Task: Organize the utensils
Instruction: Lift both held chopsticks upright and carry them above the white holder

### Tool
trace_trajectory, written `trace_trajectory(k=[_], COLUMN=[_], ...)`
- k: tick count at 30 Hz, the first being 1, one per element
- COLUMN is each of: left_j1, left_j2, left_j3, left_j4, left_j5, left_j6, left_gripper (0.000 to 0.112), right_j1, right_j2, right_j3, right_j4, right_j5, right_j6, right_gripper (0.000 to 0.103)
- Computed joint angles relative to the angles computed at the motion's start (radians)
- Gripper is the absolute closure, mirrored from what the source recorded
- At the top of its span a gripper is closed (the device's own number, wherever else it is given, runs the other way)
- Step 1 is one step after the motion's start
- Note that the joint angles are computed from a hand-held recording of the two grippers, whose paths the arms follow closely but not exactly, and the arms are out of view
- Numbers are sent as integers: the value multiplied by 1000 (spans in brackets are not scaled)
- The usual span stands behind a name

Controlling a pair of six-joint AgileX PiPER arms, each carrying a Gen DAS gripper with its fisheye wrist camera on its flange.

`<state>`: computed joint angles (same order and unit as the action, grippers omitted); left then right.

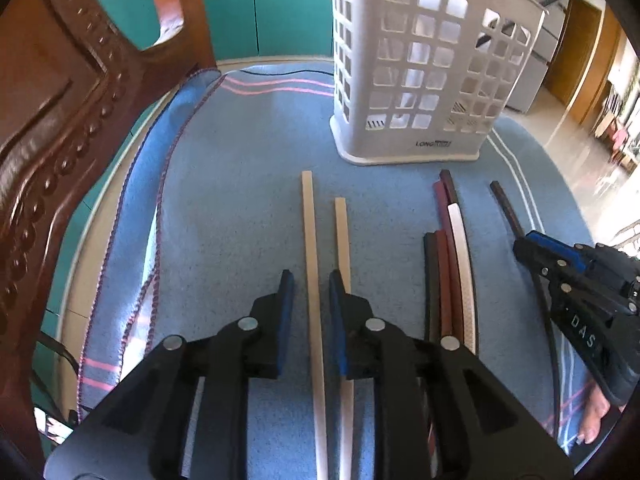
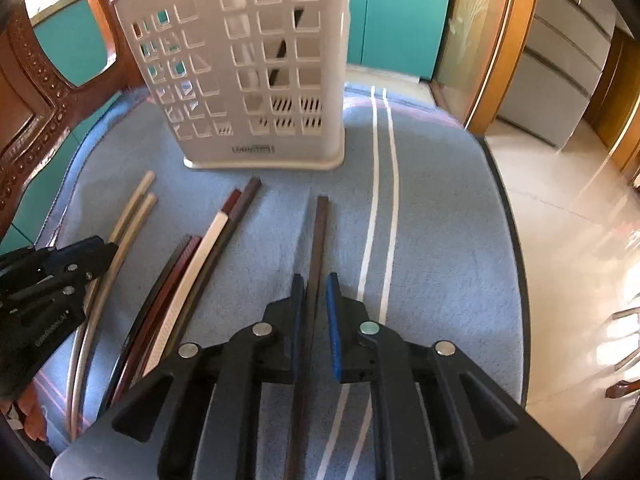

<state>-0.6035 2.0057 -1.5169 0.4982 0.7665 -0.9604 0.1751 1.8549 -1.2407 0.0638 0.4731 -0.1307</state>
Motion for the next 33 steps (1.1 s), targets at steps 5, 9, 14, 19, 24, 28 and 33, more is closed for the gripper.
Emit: trace_trajectory(k=[5, 9, 14, 19, 24, 28, 33], left_j1=[35, 22, -19, -57, -37, -12, 10], left_j2=[-29, -132, -321, -475, -478, -390, -167], left_j3=[41, 120, 203, 217, 65, -110, -356], left_j4=[-68, -2, 79, 203, 301, 442, 547], left_j5=[-86, -152, -198, -216, -257, -243, -140], left_j6=[32, -36, -108, -206, -233, -306, -327], left_gripper=[106, 106, 106, 106, 106, 106, 106], right_j1=[-53, -103, -190, -310, -349, -326, -258], right_j2=[-4, -96, -236, -356, -351, -301, -234], right_j3=[-16, 18, 50, 27, -135, -285, -325], right_j4=[257, 460, 681, 853, 937, 1025, 1135], right_j5=[45, 51, 170, 317, 364, 297, 52], right_j6=[-202, -411, -613, -722, -706, -667, -733], right_gripper=[97, 97, 97, 97, 97, 97, 97])
